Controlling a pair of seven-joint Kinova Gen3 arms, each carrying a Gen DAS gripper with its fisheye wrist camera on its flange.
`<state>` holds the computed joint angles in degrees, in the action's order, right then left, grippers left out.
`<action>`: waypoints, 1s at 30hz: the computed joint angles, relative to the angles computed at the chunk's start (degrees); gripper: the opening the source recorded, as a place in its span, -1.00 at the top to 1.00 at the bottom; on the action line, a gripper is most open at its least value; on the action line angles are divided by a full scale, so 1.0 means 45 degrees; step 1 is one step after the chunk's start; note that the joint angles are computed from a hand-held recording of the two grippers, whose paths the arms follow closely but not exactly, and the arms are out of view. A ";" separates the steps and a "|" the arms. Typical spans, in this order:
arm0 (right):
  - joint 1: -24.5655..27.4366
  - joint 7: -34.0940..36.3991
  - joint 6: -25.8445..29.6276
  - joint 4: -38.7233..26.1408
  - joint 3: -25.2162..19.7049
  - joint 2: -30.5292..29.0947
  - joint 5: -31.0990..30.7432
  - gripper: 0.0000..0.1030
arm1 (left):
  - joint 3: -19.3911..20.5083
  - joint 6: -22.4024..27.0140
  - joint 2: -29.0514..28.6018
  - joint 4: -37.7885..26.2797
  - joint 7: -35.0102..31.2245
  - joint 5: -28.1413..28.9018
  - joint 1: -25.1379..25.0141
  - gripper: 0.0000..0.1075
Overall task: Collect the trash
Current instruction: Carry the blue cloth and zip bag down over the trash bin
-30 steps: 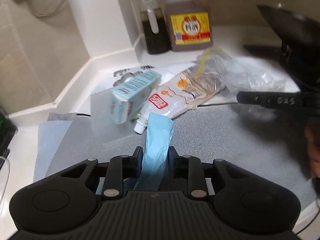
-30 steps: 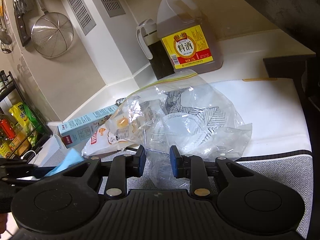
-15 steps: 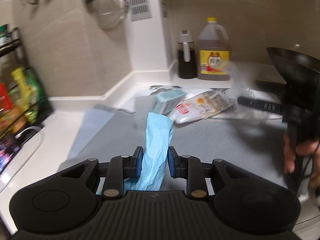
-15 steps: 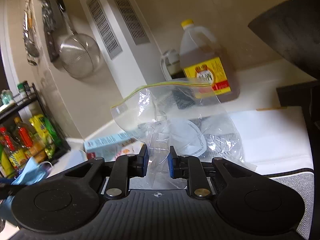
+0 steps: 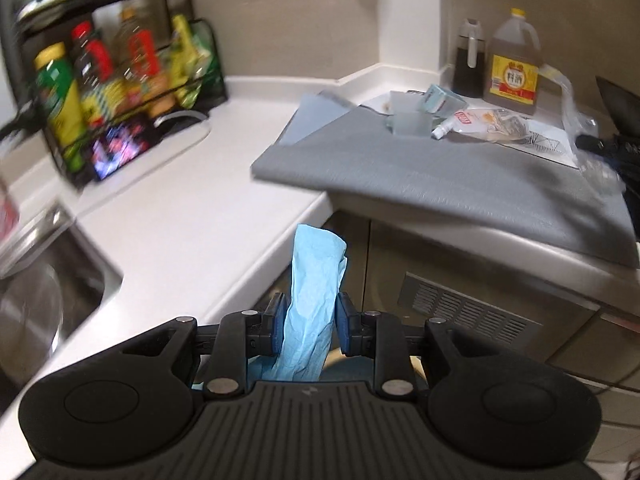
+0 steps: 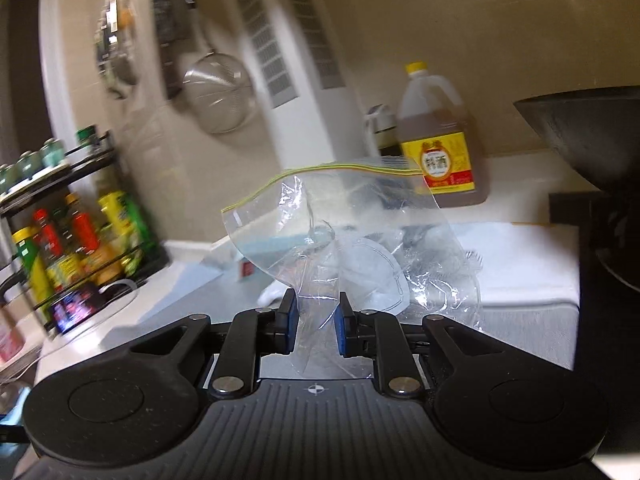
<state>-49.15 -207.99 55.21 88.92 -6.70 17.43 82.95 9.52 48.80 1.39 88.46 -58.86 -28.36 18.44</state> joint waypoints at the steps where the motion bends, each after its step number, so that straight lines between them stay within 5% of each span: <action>1: -0.0184 0.0073 0.0169 -0.0017 -0.0156 -0.0100 -0.0259 0.61 | -0.0022 -0.0089 -0.0304 0.0385 0.0213 0.0008 -0.0003 0.46; 6: -0.1226 -0.0022 0.0777 0.0096 -0.0796 -0.0438 -0.0715 0.61 | 0.0262 0.0112 -0.1260 0.1547 0.0529 0.0372 -0.0252 0.46; 12: -0.2296 0.1895 0.1447 -0.0672 -0.1199 -0.0253 -0.1480 0.61 | 0.0580 -0.0203 -0.2165 0.2697 0.0511 0.1361 -0.0934 0.46; 30: -0.3894 0.5965 0.1114 -0.3290 -0.0121 0.1103 -0.5216 0.60 | 0.1419 -0.0325 -0.2884 0.3883 0.0985 0.1844 -0.1631 0.46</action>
